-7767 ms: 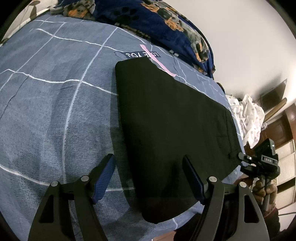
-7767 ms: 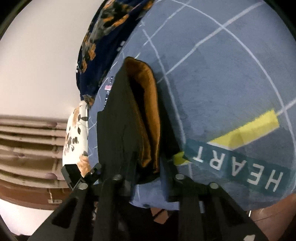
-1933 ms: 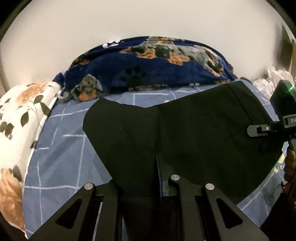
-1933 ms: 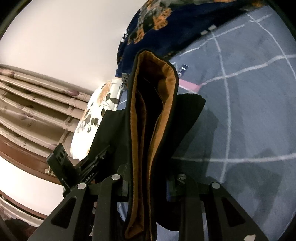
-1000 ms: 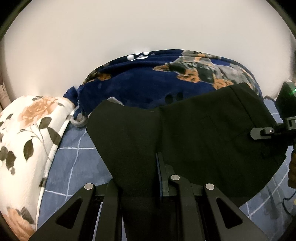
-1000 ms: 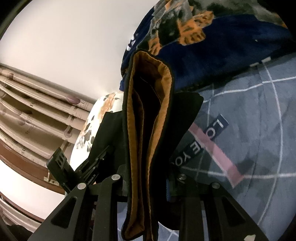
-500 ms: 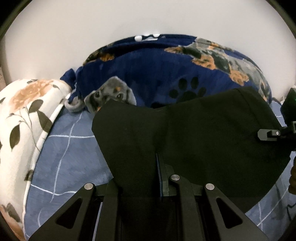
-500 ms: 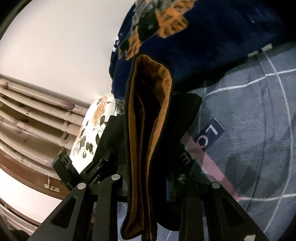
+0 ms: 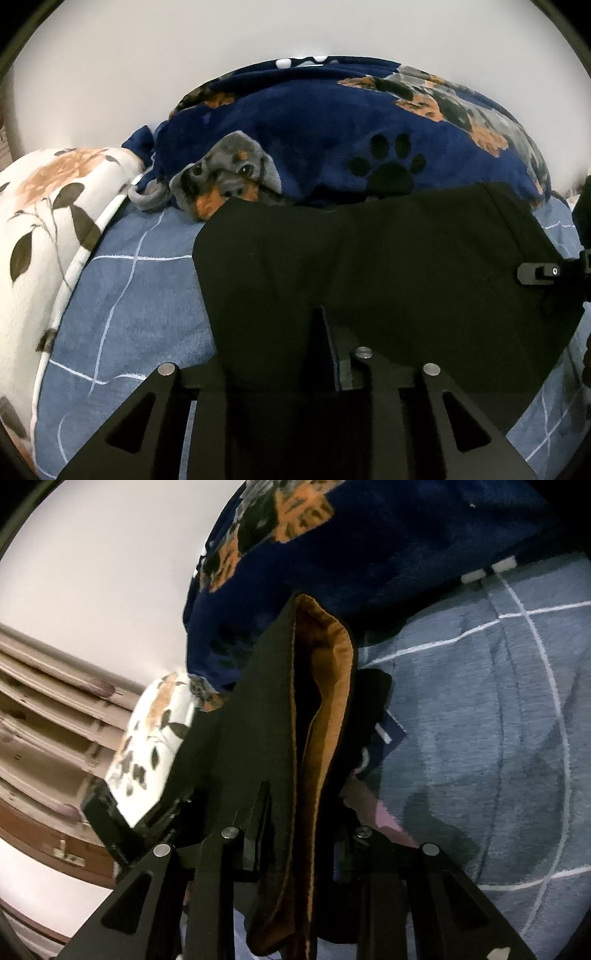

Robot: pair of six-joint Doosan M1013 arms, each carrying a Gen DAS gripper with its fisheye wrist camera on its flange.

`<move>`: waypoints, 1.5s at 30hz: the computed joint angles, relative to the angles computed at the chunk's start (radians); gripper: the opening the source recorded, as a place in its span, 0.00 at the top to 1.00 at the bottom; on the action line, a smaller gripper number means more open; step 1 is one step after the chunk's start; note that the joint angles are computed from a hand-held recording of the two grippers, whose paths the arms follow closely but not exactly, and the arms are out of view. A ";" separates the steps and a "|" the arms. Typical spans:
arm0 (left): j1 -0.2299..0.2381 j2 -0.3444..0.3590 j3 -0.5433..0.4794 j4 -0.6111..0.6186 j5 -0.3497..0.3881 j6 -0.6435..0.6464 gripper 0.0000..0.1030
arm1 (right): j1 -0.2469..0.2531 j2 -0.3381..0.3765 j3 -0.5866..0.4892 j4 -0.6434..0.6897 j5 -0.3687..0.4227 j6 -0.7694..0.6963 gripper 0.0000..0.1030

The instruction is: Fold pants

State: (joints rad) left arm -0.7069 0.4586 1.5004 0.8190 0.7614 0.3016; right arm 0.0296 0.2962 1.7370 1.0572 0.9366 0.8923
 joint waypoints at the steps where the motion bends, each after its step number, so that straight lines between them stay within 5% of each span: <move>1: 0.000 0.000 0.001 0.001 -0.001 -0.004 0.73 | 0.004 -0.004 0.006 -0.010 -0.023 -0.004 0.75; 18: 0.003 0.002 0.007 0.015 0.043 -0.106 0.42 | 0.100 -0.077 0.078 -0.179 -0.375 -0.024 0.64; 32: -0.002 0.008 0.000 0.024 0.070 -0.109 0.40 | 0.159 -0.088 0.089 -0.364 -0.490 0.069 0.52; 45: -0.004 0.009 -0.002 0.031 0.084 -0.110 0.38 | 0.170 -0.089 0.090 -0.419 -0.510 0.108 0.50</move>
